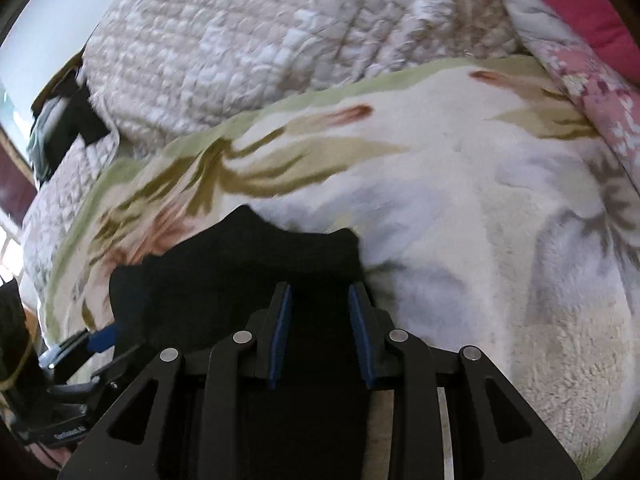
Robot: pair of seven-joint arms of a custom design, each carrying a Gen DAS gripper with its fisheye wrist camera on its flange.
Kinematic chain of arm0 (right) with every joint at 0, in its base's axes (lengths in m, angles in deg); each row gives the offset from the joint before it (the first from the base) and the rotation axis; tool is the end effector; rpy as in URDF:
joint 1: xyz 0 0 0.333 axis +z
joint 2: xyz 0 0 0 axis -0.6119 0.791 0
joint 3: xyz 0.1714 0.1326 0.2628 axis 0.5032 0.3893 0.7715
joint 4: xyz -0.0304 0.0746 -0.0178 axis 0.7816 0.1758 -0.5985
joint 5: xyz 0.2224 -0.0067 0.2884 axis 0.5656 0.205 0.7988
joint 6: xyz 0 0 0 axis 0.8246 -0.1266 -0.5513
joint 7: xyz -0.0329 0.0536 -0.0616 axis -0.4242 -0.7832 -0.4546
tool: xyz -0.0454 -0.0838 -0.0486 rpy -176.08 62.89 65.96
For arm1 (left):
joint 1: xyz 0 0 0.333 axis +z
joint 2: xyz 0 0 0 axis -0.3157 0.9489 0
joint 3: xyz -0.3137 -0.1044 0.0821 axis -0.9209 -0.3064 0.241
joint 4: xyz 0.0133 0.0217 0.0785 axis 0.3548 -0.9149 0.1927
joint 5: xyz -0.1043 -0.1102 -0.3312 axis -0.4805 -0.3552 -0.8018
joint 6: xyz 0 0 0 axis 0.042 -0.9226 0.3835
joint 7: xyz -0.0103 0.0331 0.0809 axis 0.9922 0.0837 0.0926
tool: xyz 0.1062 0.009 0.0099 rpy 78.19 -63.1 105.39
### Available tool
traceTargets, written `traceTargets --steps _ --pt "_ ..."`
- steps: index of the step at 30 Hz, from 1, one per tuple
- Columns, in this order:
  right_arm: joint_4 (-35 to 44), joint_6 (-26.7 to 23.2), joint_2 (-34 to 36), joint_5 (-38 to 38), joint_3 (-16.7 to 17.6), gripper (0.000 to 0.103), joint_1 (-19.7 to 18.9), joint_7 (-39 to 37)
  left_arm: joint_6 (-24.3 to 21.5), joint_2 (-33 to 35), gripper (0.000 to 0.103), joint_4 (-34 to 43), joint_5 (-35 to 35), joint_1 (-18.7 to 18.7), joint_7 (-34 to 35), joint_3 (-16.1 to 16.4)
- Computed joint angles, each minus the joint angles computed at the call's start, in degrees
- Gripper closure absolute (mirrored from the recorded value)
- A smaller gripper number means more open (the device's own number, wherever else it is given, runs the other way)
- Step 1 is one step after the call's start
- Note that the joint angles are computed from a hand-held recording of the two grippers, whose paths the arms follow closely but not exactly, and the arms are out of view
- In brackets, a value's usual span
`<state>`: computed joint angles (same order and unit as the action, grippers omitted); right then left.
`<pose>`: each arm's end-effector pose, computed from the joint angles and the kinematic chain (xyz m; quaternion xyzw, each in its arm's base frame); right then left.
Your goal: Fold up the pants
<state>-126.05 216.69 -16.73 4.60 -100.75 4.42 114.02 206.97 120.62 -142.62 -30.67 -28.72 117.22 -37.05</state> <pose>0.6135 0.1827 0.4070 -0.4682 0.8026 -0.1859 0.3195 0.6958 -0.3515 0.4184 -0.3963 0.8413 -0.3637 0.0538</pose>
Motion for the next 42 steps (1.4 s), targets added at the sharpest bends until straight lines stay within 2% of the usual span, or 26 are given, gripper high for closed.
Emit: traceTargets --steps 1,4,6,7,10,12,13,15,16,17,19,24,26,27,29,31,33,35,38,42 --pt "-1.49 0.60 -0.52 -1.09 -3.25 0.073 2.74 1.92 -0.10 -0.08 0.037 -0.26 -0.33 0.63 0.58 -0.48" --pt "-5.41 3.19 -2.22 -1.48 -8.50 0.073 7.91 4.61 -0.61 -0.40 0.037 -0.60 -1.65 1.82 0.84 -1.12" --pt "-8.68 5.74 -3.01 -3.65 -15.85 0.072 15.34 8.16 1.06 -0.42 0.037 0.53 0.13 -0.80 -3.13 2.52" --pt "-9.10 5.75 -2.80 -2.02 -17.77 0.072 17.59 7.20 2.46 -0.66 0.037 0.14 0.67 -0.84 -4.30 3.30" --pt "-11.97 8.29 -2.74 -0.71 -25.65 0.072 26.32 7.96 2.70 -1.04 0.040 -0.11 0.08 0.94 -7.13 2.68" --pt "-13.15 9.59 -3.02 0.41 -27.33 0.072 29.10 7.02 4.40 -2.31 0.040 -2.63 -1.18 3.19 -6.34 0.48" --pt "-13.71 10.06 -3.59 0.89 -26.62 0.072 29.26 6.23 5.38 -3.20 0.039 -4.52 -1.92 4.49 -5.22 -0.96" --pt "-13.69 9.83 -4.90 1.67 -21.73 0.068 25.79 4.06 6.12 -4.97 0.040 -8.85 -4.28 8.01 -1.33 -5.19" --pt "-13.74 9.30 -5.14 2.13 -20.80 0.061 25.43 3.19 5.79 -5.55 0.039 -10.58 -5.58 9.68 0.99 -7.22" --pt "-13.73 8.45 -4.80 2.58 -21.87 0.057 26.98 2.54 5.41 -6.10 0.039 -11.90 -6.51 10.61 2.79 -8.30" --pt "-13.32 7.13 -4.18 3.47 -23.02 0.052 28.71 1.10 4.97 -7.09 0.039 -13.94 -7.76 11.12 5.50 -9.13" --pt "-14.20 7.81 -3.75 7.06 -24.81 0.049 30.74 -1.16 3.80 -7.62 0.039 -14.24 -9.24 9.39 7.68 -7.43" --pt "-15.06 9.28 -4.41 9.29 -22.08 0.048 27.97 -1.77 2.16 -7.05 0.039 -12.70 -9.59 8.26 5.93 -5.75" --pt "-15.48 10.57 -5.13 10.29 -18.67 0.048 24.64 -2.23 1.35 -6.72 0.039 -12.08 -10.06 8.11 5.42 -5.41" --pt "-15.69 11.93 -5.83 11.73 -14.03 0.048 20.24 -3.17 -0.54 -5.80 0.039 -10.38 -10.81 7.67 4.44 -4.75" --pt "-15.13 12.53 -6.09 12.38 -9.32 0.048 15.70 -4.59 -2.30 -4.77 0.039 -8.17 -10.86 6.52 2.95 -3.59" --pt "-14.50 12.67 -6.01 13.23 -6.42 0.048 12.89 -5.97 -3.32 -3.83 0.038 -6.36 -10.75 5.62 2.18 -2.85" --pt "-13.50 12.03 -5.89 14.03 -2.05 0.048 8.46 -7.23 -4.86 -2.65 0.036 -3.95 -9.97 4.19 0.37 -1.51" --pt "-12.60 12.28 -5.51 15.61 1.76 0.047 4.76 -9.26 -5.36 -1.70 0.032 -2.15 -9.19 3.12 -0.73 -0.72" --pt "-11.38 11.72 -4.50 18.26 1.71 0.046 4.94 -11.83 -5.96 -0.10 0.027 0.40 -8.04 1.92 -1.63 -0.20"
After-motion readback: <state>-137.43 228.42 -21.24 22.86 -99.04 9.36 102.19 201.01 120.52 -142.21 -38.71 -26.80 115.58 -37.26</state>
